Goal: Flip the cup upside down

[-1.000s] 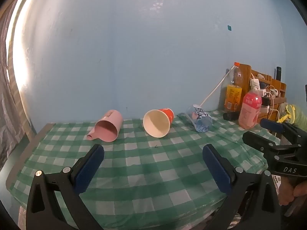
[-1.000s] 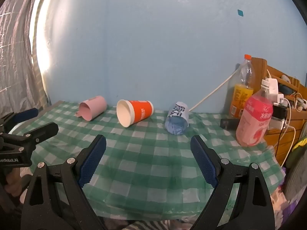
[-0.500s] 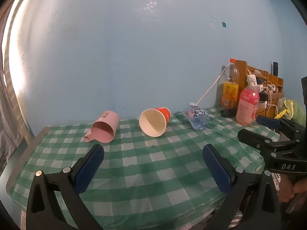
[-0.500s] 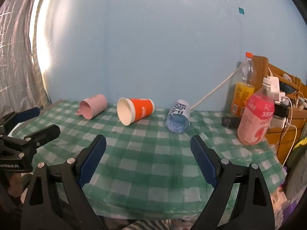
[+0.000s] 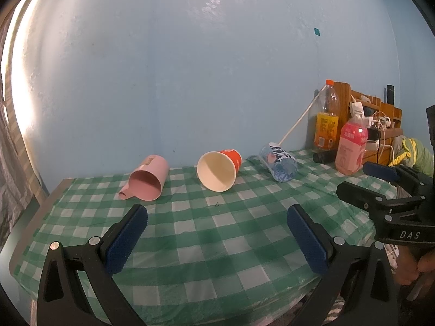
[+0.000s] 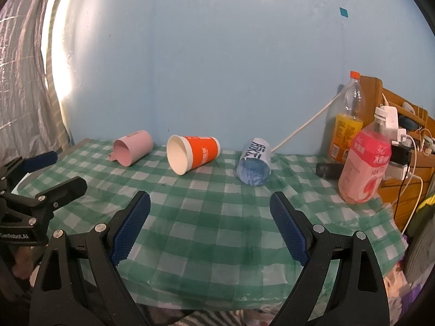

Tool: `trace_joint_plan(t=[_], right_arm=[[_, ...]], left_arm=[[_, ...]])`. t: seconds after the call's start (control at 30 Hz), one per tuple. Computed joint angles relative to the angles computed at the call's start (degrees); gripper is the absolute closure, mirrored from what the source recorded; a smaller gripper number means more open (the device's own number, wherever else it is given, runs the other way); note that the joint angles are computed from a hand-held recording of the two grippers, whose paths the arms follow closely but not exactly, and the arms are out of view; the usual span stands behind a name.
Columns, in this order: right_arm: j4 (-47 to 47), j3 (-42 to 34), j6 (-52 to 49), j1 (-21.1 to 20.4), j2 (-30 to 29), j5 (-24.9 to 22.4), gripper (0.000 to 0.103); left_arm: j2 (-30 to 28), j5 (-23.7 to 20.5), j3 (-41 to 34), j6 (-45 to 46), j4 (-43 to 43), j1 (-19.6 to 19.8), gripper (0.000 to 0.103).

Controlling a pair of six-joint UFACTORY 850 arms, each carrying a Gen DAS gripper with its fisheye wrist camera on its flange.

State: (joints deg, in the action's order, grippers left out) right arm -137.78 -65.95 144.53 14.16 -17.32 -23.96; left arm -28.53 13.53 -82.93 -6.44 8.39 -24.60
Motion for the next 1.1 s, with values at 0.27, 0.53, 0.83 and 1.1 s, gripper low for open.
trace_joint_plan(t=[0.27, 0.53, 0.83, 1.1], right_arm=[[-0.3, 0.0, 0.4, -0.2, -0.1, 0.4, 0.014], [-0.1, -0.1, 0.2, -0.1, -0.2, 0.5, 0.014], [0.2, -0.1, 0.0, 0.0, -0.3, 0.4, 0.014], [0.4, -0.4, -0.2, 0.0, -0.3, 0.7, 0.014]], left_arm=[[0.0, -0.2, -0.1, -0.7, 0.8, 0.0, 0.0], [0.0, -0.4, 0.0, 0.4, -0.2, -0.1, 0.0], [-0.1, -0.6, -0.2, -0.1, 0.1, 0.0, 0.0], [-0.1, -0.7, -0.2, 0.3, -0.1, -0.1, 0.0]])
